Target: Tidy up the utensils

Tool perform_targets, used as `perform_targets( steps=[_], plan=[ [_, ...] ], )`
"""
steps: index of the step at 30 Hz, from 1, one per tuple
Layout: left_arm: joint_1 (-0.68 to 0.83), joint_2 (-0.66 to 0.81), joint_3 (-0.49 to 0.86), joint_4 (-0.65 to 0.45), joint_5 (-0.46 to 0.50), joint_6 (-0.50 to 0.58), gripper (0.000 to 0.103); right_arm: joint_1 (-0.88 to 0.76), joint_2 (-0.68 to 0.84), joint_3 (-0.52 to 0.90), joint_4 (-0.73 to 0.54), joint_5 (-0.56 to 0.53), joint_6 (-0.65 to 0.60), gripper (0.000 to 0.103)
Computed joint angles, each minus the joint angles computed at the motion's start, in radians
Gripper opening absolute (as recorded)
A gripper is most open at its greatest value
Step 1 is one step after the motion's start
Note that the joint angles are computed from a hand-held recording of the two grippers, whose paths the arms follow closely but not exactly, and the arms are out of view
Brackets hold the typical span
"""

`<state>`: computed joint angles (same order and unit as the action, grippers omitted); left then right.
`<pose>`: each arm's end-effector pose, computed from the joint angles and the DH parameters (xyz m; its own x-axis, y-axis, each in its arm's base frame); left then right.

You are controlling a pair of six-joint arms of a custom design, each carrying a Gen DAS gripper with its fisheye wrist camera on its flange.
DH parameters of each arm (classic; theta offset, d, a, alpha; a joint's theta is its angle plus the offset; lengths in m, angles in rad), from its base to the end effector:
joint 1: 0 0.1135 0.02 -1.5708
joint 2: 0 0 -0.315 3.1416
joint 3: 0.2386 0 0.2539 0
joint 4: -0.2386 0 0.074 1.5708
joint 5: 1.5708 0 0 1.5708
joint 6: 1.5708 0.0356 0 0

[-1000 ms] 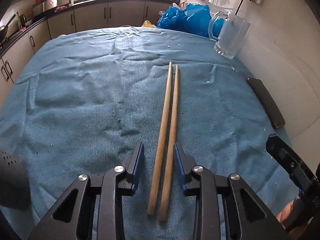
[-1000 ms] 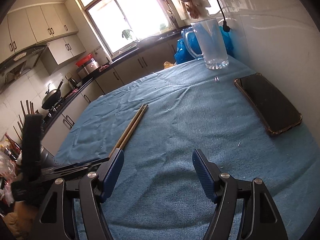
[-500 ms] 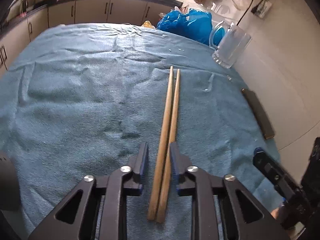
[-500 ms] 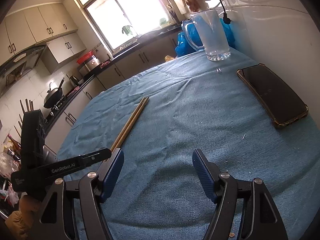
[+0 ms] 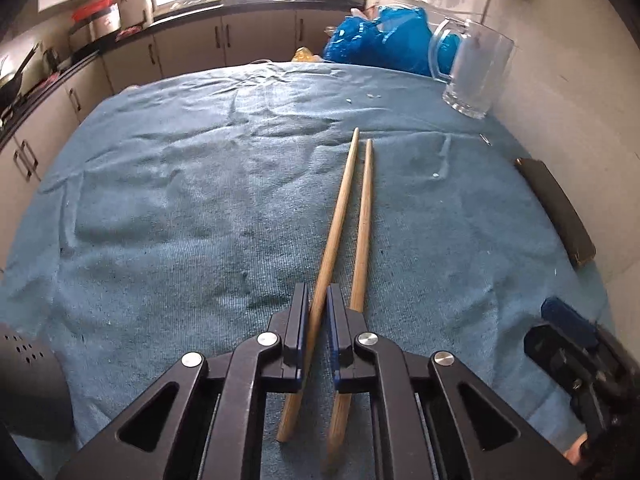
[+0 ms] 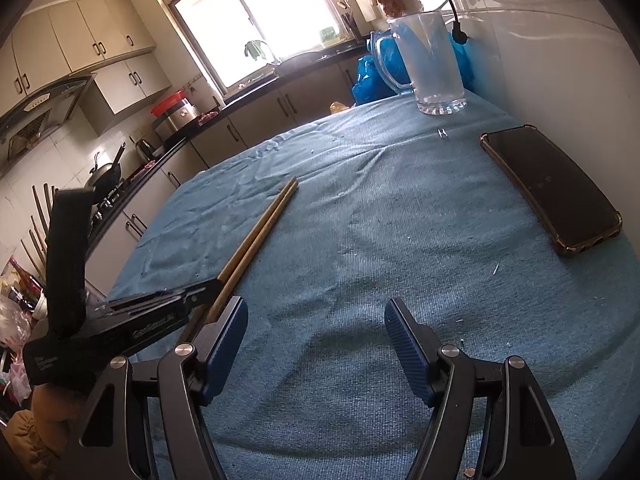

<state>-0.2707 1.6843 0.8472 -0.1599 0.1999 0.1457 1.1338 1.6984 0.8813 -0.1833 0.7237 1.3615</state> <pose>0.3108 -0.0936 0.1920 -0.7476 0.3551 -0.5613 0.4796 0.8733 -0.0862 0.1598 0.2863 0.2024 -0.5901 0.4687 -0.6574 0.2388 0.8791 0.4124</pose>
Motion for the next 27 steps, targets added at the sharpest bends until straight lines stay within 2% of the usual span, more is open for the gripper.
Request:
perform_targets(
  steps=[5, 8, 11, 13, 17, 19, 23, 24, 25, 27],
  plan=[
    [0.086, -0.065, -0.041, -0.084, 0.063, -0.009, 0.006, -0.004, -0.002, -0.006, -0.012, -0.001, 0.028, 0.075],
    [0.19, -0.155, -0.11, -0.153, 0.112, 0.041, 0.006, -0.009, 0.002, 0.012, -0.039, -0.014, 0.022, 0.075],
    [0.342, -0.22, -0.16, -0.253, 0.228, 0.126, 0.007, -0.022, 0.015, 0.071, -0.09, -0.058, -0.001, 0.075],
    [0.399, -0.237, -0.178, -0.289, 0.281, 0.163, 0.007, -0.047, 0.041, 0.148, -0.114, -0.105, -0.074, 0.075],
    [0.439, -0.262, -0.197, -0.328, 0.314, 0.209, 0.007, -0.14, 0.175, 0.353, -0.214, -0.248, -0.196, 0.073],
    [0.47, -0.255, -0.195, -0.355, 0.346, 0.238, 0.007, -0.167, 0.257, 0.475, -0.312, -0.261, -0.219, 0.058],
    [0.509, -0.245, -0.196, -0.381, 0.384, 0.264, 0.007, -0.188, 0.373, 0.664, -0.47, -0.29, -0.257, 0.048],
    [0.516, -0.245, -0.199, -0.383, 0.391, 0.27, 0.007, -0.191, 0.401, 0.706, -0.511, -0.301, -0.259, 0.042],
    [0.519, -0.244, -0.199, -0.387, 0.396, 0.274, 0.007, -0.185, 0.42, 0.744, -0.561, -0.277, -0.257, 0.03],
    [0.535, -0.241, -0.201, -0.398, 0.411, 0.287, 0.007, -0.178, 0.452, 0.806, -0.648, -0.261, -0.244, 0.014]
  ],
)
